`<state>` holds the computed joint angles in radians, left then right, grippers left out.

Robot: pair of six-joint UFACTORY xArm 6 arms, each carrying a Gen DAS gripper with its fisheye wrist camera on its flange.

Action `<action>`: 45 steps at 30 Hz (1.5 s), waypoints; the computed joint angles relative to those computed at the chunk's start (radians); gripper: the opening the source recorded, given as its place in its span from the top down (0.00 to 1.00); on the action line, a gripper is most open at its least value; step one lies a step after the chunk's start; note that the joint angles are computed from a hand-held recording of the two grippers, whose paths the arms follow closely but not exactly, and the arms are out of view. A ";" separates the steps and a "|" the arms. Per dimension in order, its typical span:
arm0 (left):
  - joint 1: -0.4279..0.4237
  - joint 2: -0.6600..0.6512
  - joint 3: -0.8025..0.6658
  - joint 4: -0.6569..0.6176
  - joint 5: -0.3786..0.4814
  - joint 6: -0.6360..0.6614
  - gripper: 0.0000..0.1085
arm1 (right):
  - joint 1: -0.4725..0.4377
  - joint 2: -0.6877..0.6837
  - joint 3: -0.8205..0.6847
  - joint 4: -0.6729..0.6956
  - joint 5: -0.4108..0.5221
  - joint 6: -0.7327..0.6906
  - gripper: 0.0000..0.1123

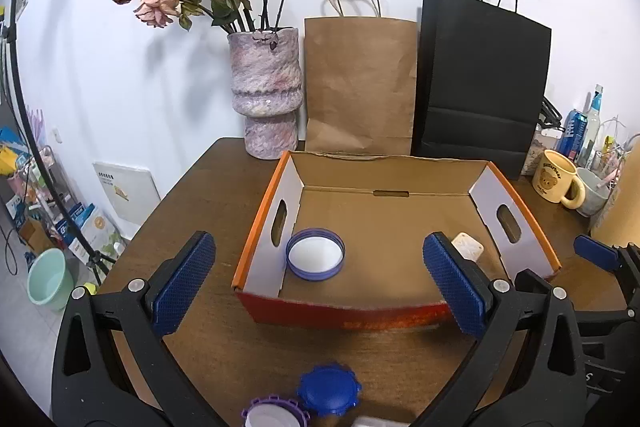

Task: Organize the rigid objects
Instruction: 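Withdraw both grippers from the box back toward the remaining items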

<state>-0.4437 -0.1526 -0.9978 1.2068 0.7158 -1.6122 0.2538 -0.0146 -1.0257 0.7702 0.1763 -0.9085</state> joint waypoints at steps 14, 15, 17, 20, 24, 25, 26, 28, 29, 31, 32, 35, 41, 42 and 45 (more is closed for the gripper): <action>-0.105 -0.129 0.119 0.003 0.046 -0.024 0.05 | -0.023 -0.190 0.191 0.117 -0.007 -0.116 0.17; -0.115 -0.136 0.127 0.000 0.051 -0.024 0.05 | -0.027 -0.205 0.206 0.119 -0.006 -0.120 0.17; -0.135 -0.150 0.142 -0.003 0.063 -0.024 0.05 | -0.036 -0.233 0.237 0.119 -0.004 -0.127 0.17; -0.161 -0.168 0.161 -0.010 0.078 -0.026 0.05 | -0.051 -0.274 0.283 0.123 0.003 -0.143 0.17; -0.198 -0.195 0.195 -0.024 0.099 -0.029 0.05 | -0.073 -0.328 0.342 0.131 0.014 -0.167 0.17; -0.204 -0.200 0.202 -0.028 0.102 -0.029 0.05 | -0.079 -0.341 0.355 0.129 0.016 -0.171 0.17; -0.214 -0.207 0.212 -0.034 0.109 -0.032 0.05 | -0.085 -0.351 0.367 0.128 0.019 -0.177 0.17; -0.228 -0.217 0.229 -0.046 0.113 -0.033 0.05 | -0.099 -0.373 0.394 0.125 0.024 -0.190 0.17; -0.233 -0.221 0.236 -0.050 0.114 -0.033 0.05 | -0.104 -0.380 0.402 0.119 0.027 -0.190 0.17; -0.247 -0.230 0.252 -0.060 0.120 -0.033 0.05 | -0.121 -0.398 0.426 0.114 0.037 -0.202 0.17; -0.254 -0.233 0.259 -0.064 0.122 -0.032 0.05 | -0.126 -0.405 0.436 0.112 0.039 -0.207 0.17; -0.270 -0.237 0.275 -0.079 0.127 -0.028 0.05 | -0.149 -0.426 0.466 0.123 0.051 -0.245 0.17; -0.296 -0.245 0.311 -0.111 0.137 -0.026 0.05 | -0.219 -0.444 0.499 0.132 0.102 -0.317 0.17; -0.298 -0.247 0.316 -0.117 0.137 -0.025 0.05 | -0.231 -0.443 0.500 0.140 0.113 -0.335 0.17; -0.302 -0.250 0.328 -0.129 0.135 -0.024 0.05 | -0.265 -0.431 0.502 0.135 0.133 -0.361 0.17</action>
<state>-0.7456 -0.4026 -0.6695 1.0780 0.8510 -1.6366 -0.0107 -0.4459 -0.5241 0.9048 0.3096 -1.2695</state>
